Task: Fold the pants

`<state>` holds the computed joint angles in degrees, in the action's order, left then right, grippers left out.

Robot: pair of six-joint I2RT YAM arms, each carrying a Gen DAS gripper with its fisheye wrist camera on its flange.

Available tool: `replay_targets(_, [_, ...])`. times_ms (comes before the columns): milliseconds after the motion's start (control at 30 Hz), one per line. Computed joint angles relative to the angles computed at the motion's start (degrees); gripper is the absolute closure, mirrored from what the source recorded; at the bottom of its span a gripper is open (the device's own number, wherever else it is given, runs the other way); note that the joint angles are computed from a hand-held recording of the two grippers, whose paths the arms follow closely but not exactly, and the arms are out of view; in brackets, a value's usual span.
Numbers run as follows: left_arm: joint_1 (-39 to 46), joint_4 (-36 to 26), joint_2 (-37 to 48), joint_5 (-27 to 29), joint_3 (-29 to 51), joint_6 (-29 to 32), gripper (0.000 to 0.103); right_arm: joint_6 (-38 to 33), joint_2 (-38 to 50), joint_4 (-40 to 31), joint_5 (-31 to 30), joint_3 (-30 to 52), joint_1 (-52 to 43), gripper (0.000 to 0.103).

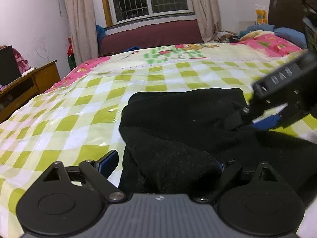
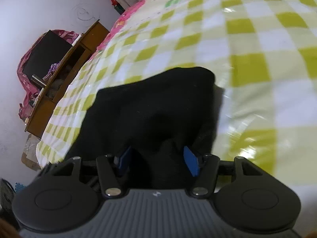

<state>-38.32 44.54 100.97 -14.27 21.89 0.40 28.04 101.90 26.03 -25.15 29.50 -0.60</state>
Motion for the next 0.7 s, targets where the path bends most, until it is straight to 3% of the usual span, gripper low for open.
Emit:
replay_targets(233, [13.4, 6.0, 5.0, 6.3, 2.1, 14.5, 0.0, 3.4, 9.9, -4.4, 4.6, 16.8, 10.1, 0.045])
replay_targets(433, [28.0, 4.3, 14.8, 11.2, 15.0, 23.3, 0.0, 7.5, 27.1, -12.0, 8.3, 44.2, 17.9, 0.052])
replay_targets(600, [34.9, -2.6, 18.5, 13.9, 25.7, 21.7, 0.0, 7.9, 38.3, -19.3, 10.9, 64.8, 20.3, 0.053])
replay_targets(700, [36.0, 0.1, 15.5, 14.1, 21.4, 18.8, 0.0, 7.8, 35.5, -17.2, 12.0, 62.0, 20.3, 0.053])
